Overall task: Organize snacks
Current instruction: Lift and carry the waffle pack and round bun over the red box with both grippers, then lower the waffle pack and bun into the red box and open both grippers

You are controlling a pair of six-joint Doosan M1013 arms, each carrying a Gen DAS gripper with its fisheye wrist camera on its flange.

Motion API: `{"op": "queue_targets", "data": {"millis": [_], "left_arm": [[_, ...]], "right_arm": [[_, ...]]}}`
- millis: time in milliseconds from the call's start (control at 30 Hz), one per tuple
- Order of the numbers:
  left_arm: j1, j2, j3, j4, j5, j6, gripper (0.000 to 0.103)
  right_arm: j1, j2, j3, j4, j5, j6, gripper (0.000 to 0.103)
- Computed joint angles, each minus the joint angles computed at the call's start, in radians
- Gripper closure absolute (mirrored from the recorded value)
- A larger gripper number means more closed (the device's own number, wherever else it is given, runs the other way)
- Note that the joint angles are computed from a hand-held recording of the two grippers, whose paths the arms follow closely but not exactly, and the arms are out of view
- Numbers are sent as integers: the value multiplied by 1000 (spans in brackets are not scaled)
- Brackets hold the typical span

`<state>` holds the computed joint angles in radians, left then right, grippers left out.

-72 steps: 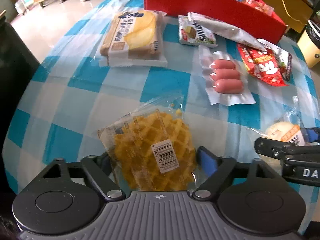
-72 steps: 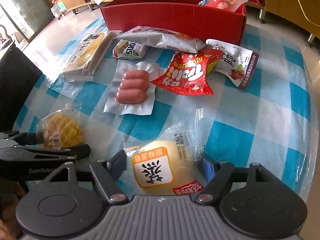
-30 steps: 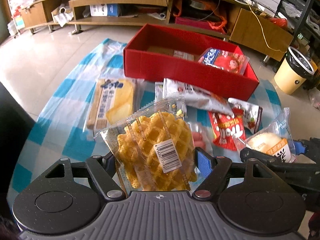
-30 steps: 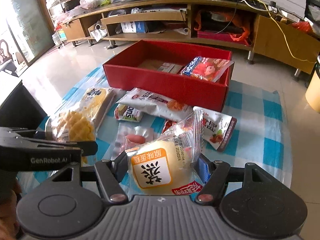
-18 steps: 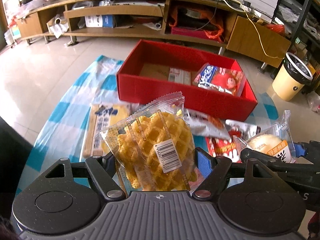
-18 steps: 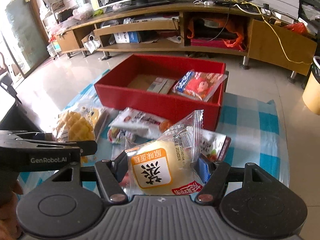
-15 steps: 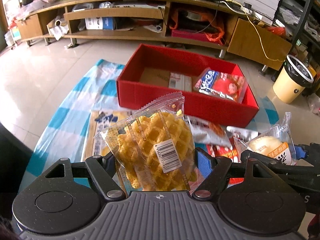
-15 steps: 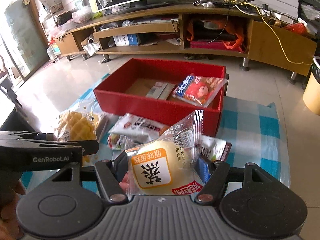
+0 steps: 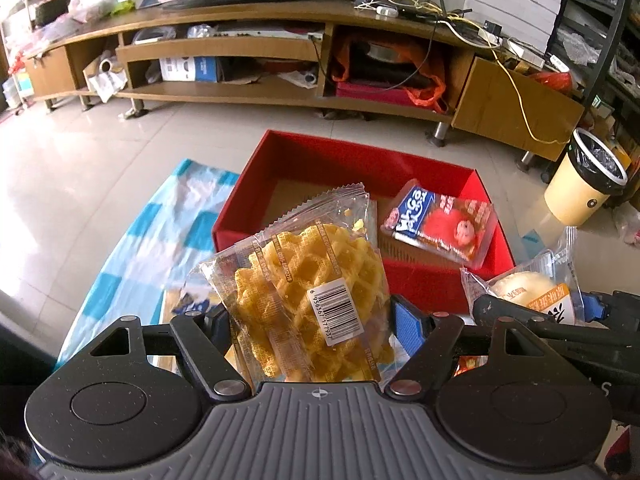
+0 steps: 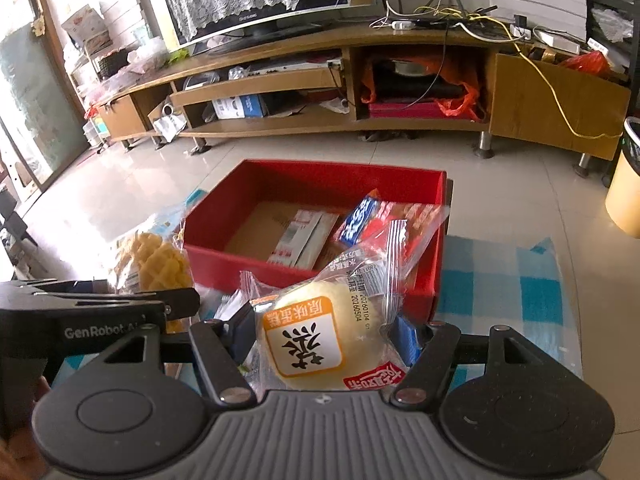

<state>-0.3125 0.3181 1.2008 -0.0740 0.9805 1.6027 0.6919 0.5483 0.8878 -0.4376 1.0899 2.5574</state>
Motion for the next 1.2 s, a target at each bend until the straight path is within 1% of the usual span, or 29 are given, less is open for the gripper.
{"op": "queue_targets", "data": {"millis": [333,567,1033,1200], "left_arm": [[-17,49,-62,34,-7,0,22],[-23,93,-116,72,-6,-24,22],[-31,156,-188,97,4,-35,22],[-36,176,-207,113,10,-41,22]], "right_arm": [[-32,20,-28,-11,5,8,39],[-57,42,-52,-1,11,19,39],[-89,87,-108,3,32,-19,39],[-100,99,-118,19,25,-40,39]]}}
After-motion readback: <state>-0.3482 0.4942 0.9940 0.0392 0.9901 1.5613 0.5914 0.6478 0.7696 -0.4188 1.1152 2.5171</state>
